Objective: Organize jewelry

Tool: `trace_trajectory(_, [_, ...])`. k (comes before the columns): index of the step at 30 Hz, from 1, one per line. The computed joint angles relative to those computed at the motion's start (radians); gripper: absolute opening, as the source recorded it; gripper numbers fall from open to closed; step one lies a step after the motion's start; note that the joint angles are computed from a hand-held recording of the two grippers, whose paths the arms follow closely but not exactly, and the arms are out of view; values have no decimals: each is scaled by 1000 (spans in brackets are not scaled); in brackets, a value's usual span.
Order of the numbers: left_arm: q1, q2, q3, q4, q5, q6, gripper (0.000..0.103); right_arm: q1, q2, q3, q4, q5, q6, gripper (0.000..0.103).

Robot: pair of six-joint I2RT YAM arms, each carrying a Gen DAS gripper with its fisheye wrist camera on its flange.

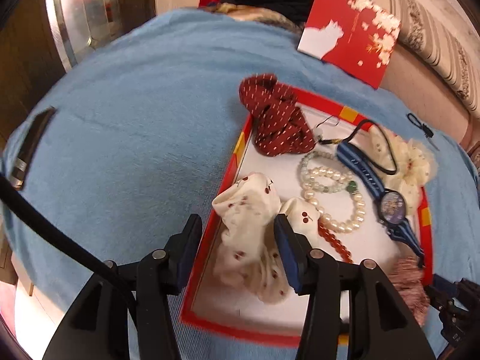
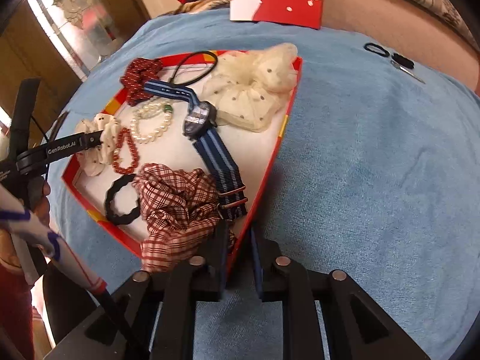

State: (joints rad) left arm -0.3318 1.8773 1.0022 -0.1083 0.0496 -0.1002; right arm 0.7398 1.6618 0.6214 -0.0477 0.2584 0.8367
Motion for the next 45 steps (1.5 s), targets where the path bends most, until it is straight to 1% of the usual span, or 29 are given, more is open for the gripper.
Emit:
trace_trajectory(1, [-3,-54,-45,15,-26,7,50,26,-23,-2,-13,28,12,40])
trace_trajectory(2, [-5,-109,-88,31,-48,13,54,56,-47,-8,-33,62,30,47])
trace_trajectory(3, [-14,-158,-124,46,-72,10,58,79,-57,-6,-50,87,43,48])
trace_trajectory(5, [-40,-278,-206,78,-134,2,72,123,-98,-8,-99,132,73,48])
trace_trajectory(6, [-58,-359,-255,96,-178,-4,75,136,-115,-11,-115,146,85,48])
trace_trajectory(8, [-99,-533,-352,129,-283,-20,90,179,-162,-15,-161,184,124,48])
trace_trajectory(9, [-121,-597,-384,143,-333,-28,93,191,-182,-23,-172,198,133,48])
trace_trajectory(10, [-151,-690,-427,154,-406,-34,98,205,-197,-23,-190,216,145,49])
trace_trajectory(12, [-192,-824,-471,145,-514,-35,102,268,-240,-16,-257,276,204,50])
trace_trajectory(14, [-227,-943,-480,85,-579,-37,103,297,-280,-15,-301,313,230,51])
trace_trajectory(15, [-236,-1012,-481,43,-589,-40,103,333,-311,-16,-340,347,263,52])
trace_trajectory(16, [-239,-1059,-478,8,-587,-43,103,343,-319,-16,-349,362,267,52])
trace_trajectory(18, [-243,-1155,-462,-82,-542,-53,103,406,-347,2,-428,423,311,53])
trace_trajectory(20, [-242,-1210,-439,-166,-485,-65,103,459,-353,30,-503,476,344,54])
trace_trajectory(21, [-256,-1229,-432,-202,-480,-74,103,483,-353,48,-539,498,357,55])
trace_trajectory(24, [-341,-1258,-425,-301,-494,-104,103,531,-358,93,-623,549,379,57])
trace_trajectory(26, [-439,-1260,-436,-345,-569,-149,103,551,-366,123,-685,576,397,58])
trace_trajectory(27, [-488,-1245,-446,-357,-600,-181,103,562,-364,153,-749,599,422,58])
trace_trajectory(28, [-517,-1229,-449,-373,-602,-208,103,575,-346,195,-840,630,472,58])
trace_trajectory(29, [-539,-1215,-452,-386,-601,-232,103,589,-314,241,-945,662,542,58])
trace_trajectory(31, [-563,-1174,-461,-390,-567,-277,103,626,-222,333,-1178,714,725,62])
trace_trajectory(32, [-571,-1162,-467,-392,-542,-294,103,637,-195,358,-1250,726,784,67])
trace_trajectory(33, [-572,-1146,-471,-390,-511,-309,103,651,-159,383,-1332,736,855,70])
trace_trajectory(35, [-576,-1125,-479,-384,-484,-333,103,670,-117,401,-1400,734,915,70])
trace_trajectory(37, [-580,-1086,-483,-369,-479,-346,103,667,-116,377,-1359,722,882,70])
trace_trajectory(39, [-599,-1057,-491,-353,-507,-356,103,649,-145,324,-1241,693,803,70])
trace_trajectory(41, [-606,-1041,-497,-346,-526,-351,103,647,-162,294,-1172,668,782,70])
trace_trajectory(42, [-604,-1028,-495,-341,-528,-348,103,635,-183,266,-1109,652,749,70])
trace_trajectory(45, [-564,-1009,-502,-320,-496,-324,103,602,-231,207,-956,611,663,70])
